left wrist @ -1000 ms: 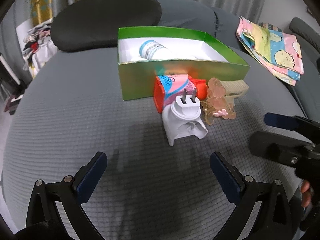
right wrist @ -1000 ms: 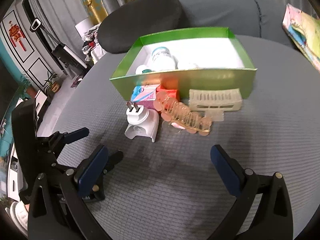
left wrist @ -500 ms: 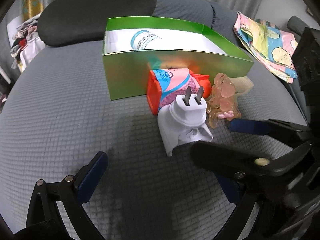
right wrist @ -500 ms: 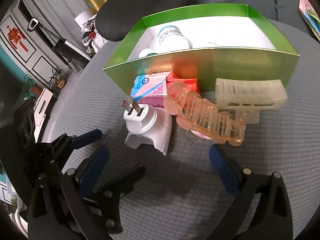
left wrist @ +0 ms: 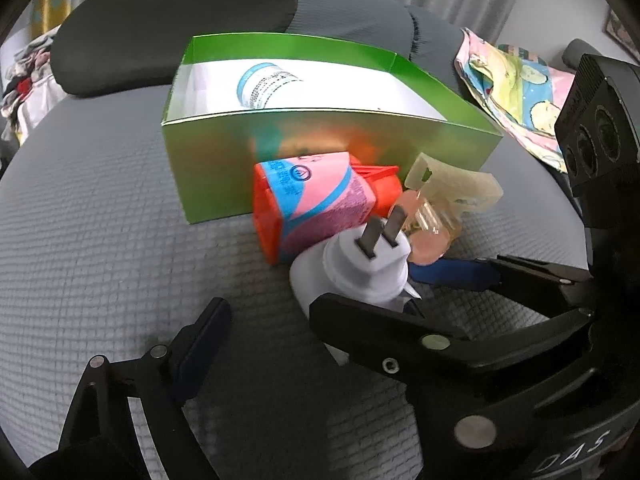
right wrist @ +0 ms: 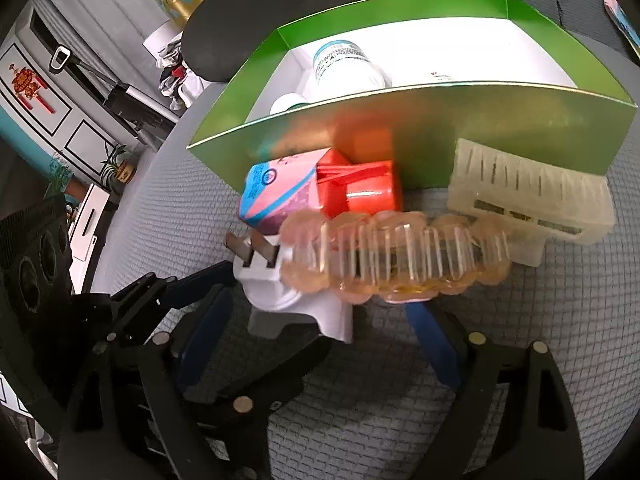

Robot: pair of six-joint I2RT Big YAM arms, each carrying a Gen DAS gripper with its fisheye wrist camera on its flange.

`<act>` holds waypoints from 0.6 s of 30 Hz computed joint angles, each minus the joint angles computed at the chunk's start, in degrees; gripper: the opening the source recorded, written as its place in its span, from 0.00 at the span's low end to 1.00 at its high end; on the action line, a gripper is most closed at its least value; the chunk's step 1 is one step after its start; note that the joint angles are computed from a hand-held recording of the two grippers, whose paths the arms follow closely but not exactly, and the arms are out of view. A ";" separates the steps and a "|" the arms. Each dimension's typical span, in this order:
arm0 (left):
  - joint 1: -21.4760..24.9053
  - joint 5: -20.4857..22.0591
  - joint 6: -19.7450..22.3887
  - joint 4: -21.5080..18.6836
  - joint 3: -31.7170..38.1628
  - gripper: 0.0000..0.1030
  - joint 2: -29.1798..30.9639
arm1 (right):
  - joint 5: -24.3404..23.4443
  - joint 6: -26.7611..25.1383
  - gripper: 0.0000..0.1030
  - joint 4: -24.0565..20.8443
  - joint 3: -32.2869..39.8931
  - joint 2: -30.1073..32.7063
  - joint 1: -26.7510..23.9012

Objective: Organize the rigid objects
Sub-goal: 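Close the right tool around the white plug adapter and lift it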

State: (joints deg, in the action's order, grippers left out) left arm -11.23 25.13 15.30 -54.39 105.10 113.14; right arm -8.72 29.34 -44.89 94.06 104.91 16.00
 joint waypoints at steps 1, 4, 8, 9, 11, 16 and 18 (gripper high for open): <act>-0.02 0.50 -0.02 -0.16 0.46 0.85 0.33 | 0.24 0.36 0.83 -0.01 0.05 0.04 -0.01; 0.01 2.15 0.88 -0.73 1.06 0.76 0.80 | 1.28 1.43 0.80 0.55 -0.31 -0.18 0.18; 0.23 3.78 2.51 -1.59 1.36 0.58 1.06 | 1.94 1.53 0.76 1.44 -1.22 -0.81 0.59; 0.24 3.57 2.62 -1.49 1.29 0.57 0.98 | 1.57 1.58 0.76 1.63 -1.07 -0.60 0.54; 0.52 4.06 2.84 -1.80 1.37 0.51 1.02 | 1.12 1.89 0.74 2.30 -1.65 -0.94 0.60; 1.02 4.10 4.21 -1.22 -1.20 0.51 -0.90 | -1.33 2.06 0.52 3.31 -2.18 -1.36 1.06; 1.02 3.92 4.44 -1.17 -1.68 0.51 -1.35 | -1.24 2.00 0.51 2.83 -2.10 -1.30 1.29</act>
State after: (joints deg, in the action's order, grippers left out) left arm -10.21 29.05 19.74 -55.56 103.41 111.79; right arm -9.96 31.33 -42.06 91.96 103.60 17.29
